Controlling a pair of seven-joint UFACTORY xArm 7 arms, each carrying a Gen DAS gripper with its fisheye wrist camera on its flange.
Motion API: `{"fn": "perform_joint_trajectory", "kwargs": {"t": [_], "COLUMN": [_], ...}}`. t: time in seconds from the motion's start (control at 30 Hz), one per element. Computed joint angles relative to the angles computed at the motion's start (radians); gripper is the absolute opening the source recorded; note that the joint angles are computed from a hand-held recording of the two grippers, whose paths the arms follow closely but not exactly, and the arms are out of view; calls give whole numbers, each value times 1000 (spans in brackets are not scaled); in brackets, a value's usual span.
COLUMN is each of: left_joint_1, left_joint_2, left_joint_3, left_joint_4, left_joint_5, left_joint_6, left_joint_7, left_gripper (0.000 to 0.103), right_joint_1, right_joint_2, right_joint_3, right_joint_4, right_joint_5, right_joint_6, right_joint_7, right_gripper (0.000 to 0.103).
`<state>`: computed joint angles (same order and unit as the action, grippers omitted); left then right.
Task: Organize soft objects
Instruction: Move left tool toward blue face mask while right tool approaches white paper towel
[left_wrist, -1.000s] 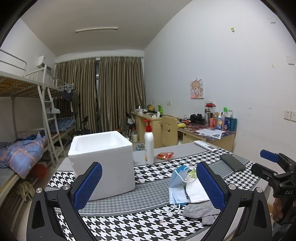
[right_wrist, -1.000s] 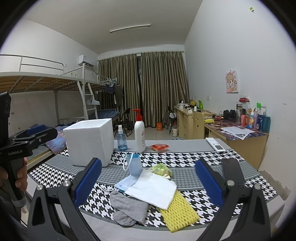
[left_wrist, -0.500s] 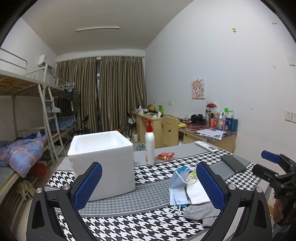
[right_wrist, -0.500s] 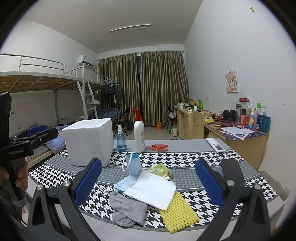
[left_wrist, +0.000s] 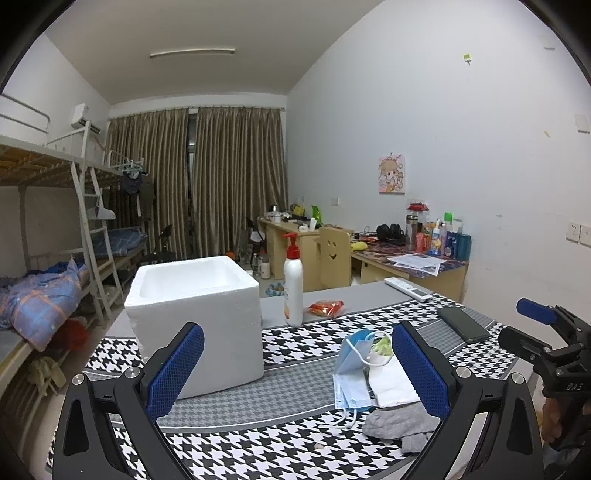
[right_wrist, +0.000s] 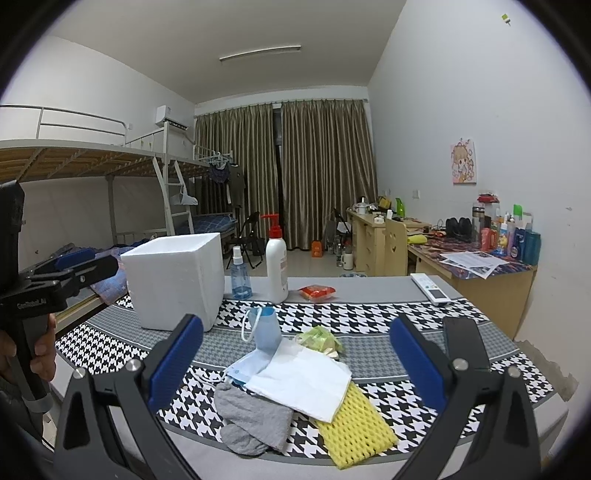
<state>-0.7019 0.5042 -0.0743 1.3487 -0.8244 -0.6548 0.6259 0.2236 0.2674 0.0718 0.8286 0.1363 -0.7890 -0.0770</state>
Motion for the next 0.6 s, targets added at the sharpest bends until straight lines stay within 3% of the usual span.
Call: {"fn": "perform_joint_trajectory", "kwargs": {"t": [0.23,0.6], "left_joint_1": [-10,-86], "left_joint_2": [16,69], "left_joint_3": [20,123], "left_joint_4": [29,134], "left_joint_5": [-3,-90], "left_joint_6": [62,188], "left_joint_7": [11,71], "left_gripper": [102,102], "right_joint_1": [-2,-15], "right_joint_2": [14,47], "right_joint_3": [-5,-12], "right_joint_4": [24,69], "right_joint_5": [7,-5], "right_joint_6": [37,96], "right_joint_7": [-1,19], "right_gripper": [102,102]}}
